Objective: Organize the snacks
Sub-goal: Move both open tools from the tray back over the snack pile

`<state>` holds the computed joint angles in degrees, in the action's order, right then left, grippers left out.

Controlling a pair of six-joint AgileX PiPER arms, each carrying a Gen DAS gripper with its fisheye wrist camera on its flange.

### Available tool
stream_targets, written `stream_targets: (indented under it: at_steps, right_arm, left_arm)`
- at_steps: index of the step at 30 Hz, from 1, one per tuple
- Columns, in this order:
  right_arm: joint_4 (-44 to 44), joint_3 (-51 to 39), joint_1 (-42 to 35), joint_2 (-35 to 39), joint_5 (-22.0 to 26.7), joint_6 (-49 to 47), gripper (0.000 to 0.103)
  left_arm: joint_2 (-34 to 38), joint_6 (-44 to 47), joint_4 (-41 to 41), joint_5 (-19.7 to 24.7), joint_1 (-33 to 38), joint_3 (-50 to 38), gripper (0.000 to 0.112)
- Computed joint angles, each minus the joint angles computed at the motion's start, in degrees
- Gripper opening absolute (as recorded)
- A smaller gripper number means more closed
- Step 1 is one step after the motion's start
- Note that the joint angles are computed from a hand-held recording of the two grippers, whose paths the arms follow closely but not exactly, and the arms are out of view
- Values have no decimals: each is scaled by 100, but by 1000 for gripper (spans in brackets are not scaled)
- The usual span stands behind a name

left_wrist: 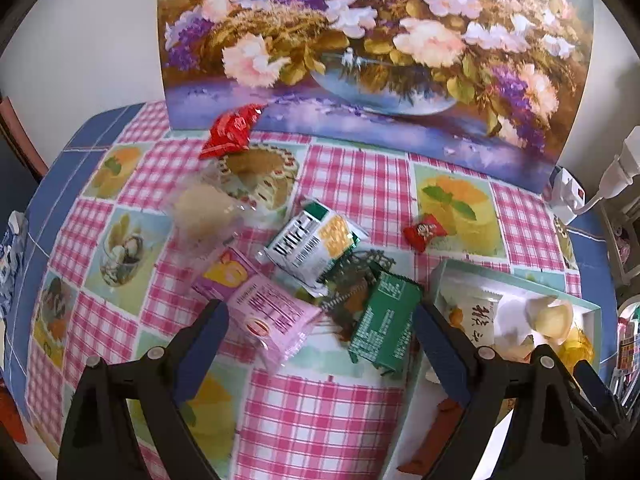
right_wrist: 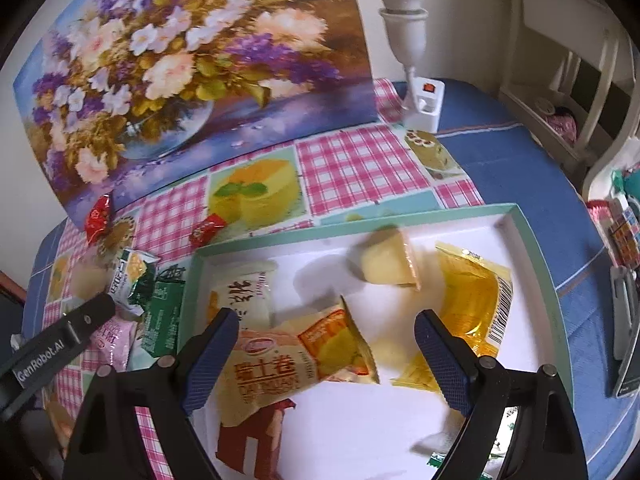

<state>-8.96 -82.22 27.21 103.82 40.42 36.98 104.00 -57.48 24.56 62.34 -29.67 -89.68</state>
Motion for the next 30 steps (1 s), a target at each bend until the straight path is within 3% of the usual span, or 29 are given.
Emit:
stream_targets:
  at_steps: [8,19,30]
  right_arm:
    - [231,-54,132,8,-164,-173,92]
    - [686,-671,550,292,-154,-354,92]
    - [677,-2051,1280,1246,405,-601,91]
  left_arm:
    - [-541,105,358,-262,337,512,93]
    - [-1397,216,518,-582,1375,1402,93]
    - [-1631,527,-119,-1000,2313,1978,93]
